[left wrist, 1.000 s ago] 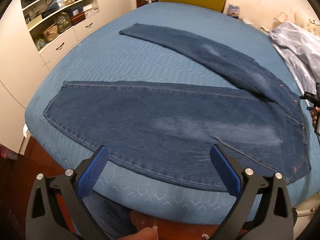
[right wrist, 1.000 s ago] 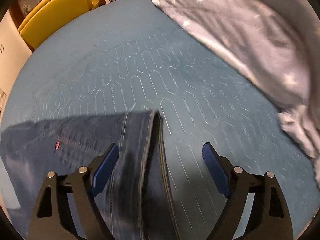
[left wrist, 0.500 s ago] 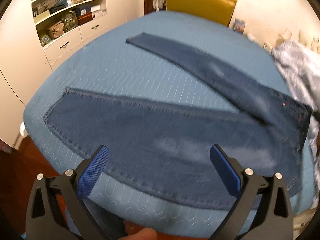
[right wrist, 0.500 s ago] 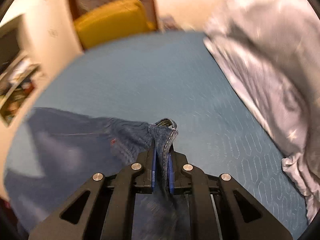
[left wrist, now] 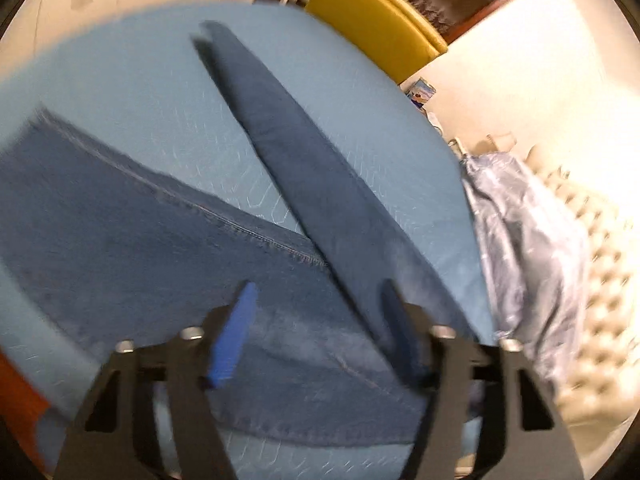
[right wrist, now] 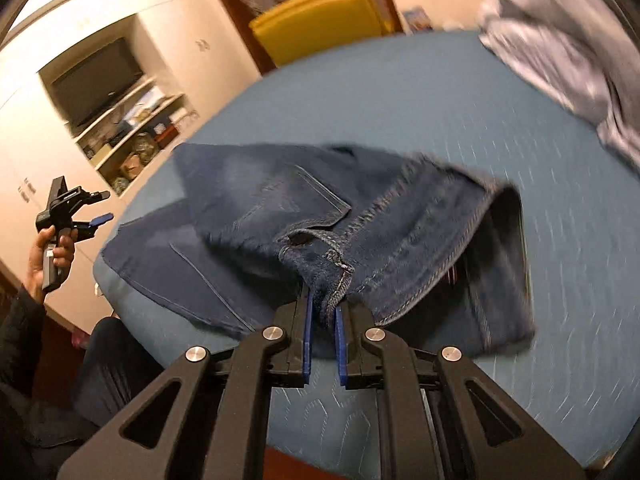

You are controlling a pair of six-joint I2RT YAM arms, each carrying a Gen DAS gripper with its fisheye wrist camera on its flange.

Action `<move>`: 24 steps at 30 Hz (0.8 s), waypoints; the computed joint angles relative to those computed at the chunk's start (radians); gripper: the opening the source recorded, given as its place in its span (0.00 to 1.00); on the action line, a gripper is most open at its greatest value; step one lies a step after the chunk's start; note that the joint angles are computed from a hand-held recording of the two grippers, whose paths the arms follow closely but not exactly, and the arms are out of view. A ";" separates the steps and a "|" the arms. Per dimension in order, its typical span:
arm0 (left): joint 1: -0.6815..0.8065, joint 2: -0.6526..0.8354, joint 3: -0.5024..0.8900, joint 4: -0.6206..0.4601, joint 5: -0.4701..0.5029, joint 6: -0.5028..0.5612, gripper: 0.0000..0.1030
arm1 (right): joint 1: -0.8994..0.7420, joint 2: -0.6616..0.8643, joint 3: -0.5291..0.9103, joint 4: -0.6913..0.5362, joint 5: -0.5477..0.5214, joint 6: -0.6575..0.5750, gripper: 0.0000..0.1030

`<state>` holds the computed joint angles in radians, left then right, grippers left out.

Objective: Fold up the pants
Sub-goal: 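Grasp the waistband of the jeans with the right gripper, then grasp the hem of one jeans leg with the left gripper while the right gripper holds the waistband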

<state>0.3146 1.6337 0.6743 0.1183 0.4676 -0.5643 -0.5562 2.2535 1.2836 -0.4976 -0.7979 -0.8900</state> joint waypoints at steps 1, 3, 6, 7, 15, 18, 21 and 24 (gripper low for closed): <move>0.037 0.094 0.043 0.049 0.066 -0.024 0.50 | -0.007 -0.002 -0.021 0.019 0.004 0.010 0.10; 0.088 0.239 0.140 0.103 0.132 -0.072 0.46 | -0.003 -0.004 -0.037 0.049 -0.003 0.054 0.10; 0.135 0.405 0.278 0.140 0.179 -0.138 0.40 | 0.001 -0.004 -0.006 0.048 -0.018 0.114 0.10; 0.147 0.477 0.354 0.133 0.192 -0.172 0.40 | 0.002 -0.006 0.009 0.040 -0.019 0.128 0.10; 0.156 0.861 0.910 -0.115 0.207 -0.262 0.40 | 0.023 0.017 0.108 0.004 -0.013 0.178 0.10; 0.156 0.967 1.065 -0.171 0.213 -0.302 0.40 | 0.023 0.032 0.150 -0.019 -0.016 0.186 0.10; 0.168 1.014 1.121 -0.137 0.242 -0.368 0.40 | 0.027 0.047 0.200 -0.055 -0.019 0.179 0.10; 0.163 1.085 1.246 -0.165 0.243 -0.396 0.36 | 0.031 0.061 0.247 -0.088 -0.014 0.161 0.10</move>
<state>0.4779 2.7189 1.9202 -0.0469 0.7110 -0.9607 -0.5249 2.3145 1.5310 -0.5854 -0.8116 -0.7287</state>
